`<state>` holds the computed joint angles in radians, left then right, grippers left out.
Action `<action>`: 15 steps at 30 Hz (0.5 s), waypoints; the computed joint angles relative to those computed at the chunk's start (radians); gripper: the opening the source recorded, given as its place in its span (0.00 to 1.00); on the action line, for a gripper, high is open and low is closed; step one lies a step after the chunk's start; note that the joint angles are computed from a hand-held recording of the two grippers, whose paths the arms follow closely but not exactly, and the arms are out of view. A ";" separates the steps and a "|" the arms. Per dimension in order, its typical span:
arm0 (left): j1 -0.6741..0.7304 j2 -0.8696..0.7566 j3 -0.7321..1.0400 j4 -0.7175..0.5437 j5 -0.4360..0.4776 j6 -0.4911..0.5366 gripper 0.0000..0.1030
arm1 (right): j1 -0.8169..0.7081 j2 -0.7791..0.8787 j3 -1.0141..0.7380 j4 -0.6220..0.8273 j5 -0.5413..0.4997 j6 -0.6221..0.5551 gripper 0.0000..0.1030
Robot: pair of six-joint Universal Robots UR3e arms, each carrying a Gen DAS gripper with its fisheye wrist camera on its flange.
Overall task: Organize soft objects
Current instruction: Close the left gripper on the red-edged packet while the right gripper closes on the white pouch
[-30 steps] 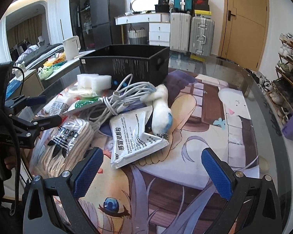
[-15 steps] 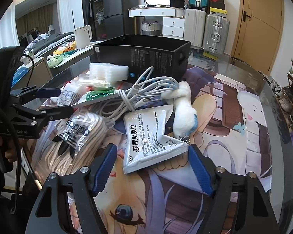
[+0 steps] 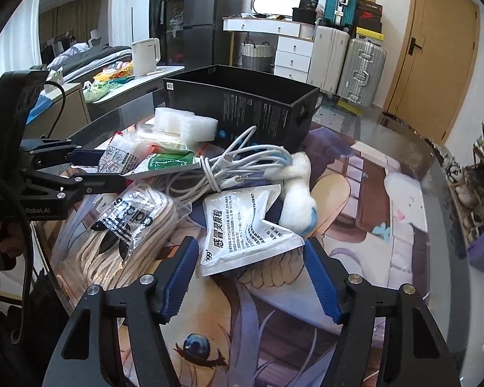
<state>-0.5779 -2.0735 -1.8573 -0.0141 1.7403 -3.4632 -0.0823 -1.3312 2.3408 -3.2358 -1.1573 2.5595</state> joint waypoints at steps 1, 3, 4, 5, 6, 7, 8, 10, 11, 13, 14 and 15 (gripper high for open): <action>0.000 0.001 -0.001 0.001 0.000 -0.001 0.48 | 0.007 0.002 -0.007 0.004 -0.019 -0.007 0.66; 0.002 0.005 -0.008 0.004 -0.002 -0.002 0.47 | 0.012 0.001 -0.009 0.006 -0.047 -0.021 0.66; 0.004 0.008 -0.011 0.004 -0.003 -0.002 0.47 | 0.006 -0.007 -0.003 0.013 -0.049 -0.035 0.67; 0.005 0.010 -0.013 0.005 -0.004 -0.002 0.47 | 0.000 -0.012 0.002 0.011 -0.050 -0.042 0.68; 0.008 0.013 -0.018 0.008 -0.006 -0.001 0.47 | -0.007 -0.017 0.007 0.009 -0.052 -0.048 0.69; 0.006 0.013 -0.016 0.008 -0.005 -0.004 0.46 | -0.017 -0.025 0.013 0.012 -0.049 -0.055 0.69; 0.009 0.017 -0.017 0.007 -0.009 -0.004 0.46 | -0.017 -0.025 0.011 0.009 -0.052 -0.054 0.69; 0.009 0.018 -0.019 0.010 -0.010 -0.005 0.46 | -0.011 -0.026 0.005 0.006 -0.053 -0.060 0.69; 0.010 0.020 -0.022 0.013 -0.010 -0.003 0.46 | -0.005 -0.023 -0.004 0.008 -0.054 -0.066 0.69; 0.009 0.026 -0.029 0.020 -0.008 -0.004 0.46 | 0.012 -0.014 -0.021 0.014 -0.050 -0.089 0.69; 0.010 0.029 -0.032 0.023 -0.009 -0.004 0.46 | 0.027 -0.003 -0.038 0.023 -0.056 -0.098 0.69; 0.010 0.032 -0.035 0.025 -0.009 -0.005 0.46 | 0.037 0.007 -0.055 0.031 -0.053 -0.106 0.69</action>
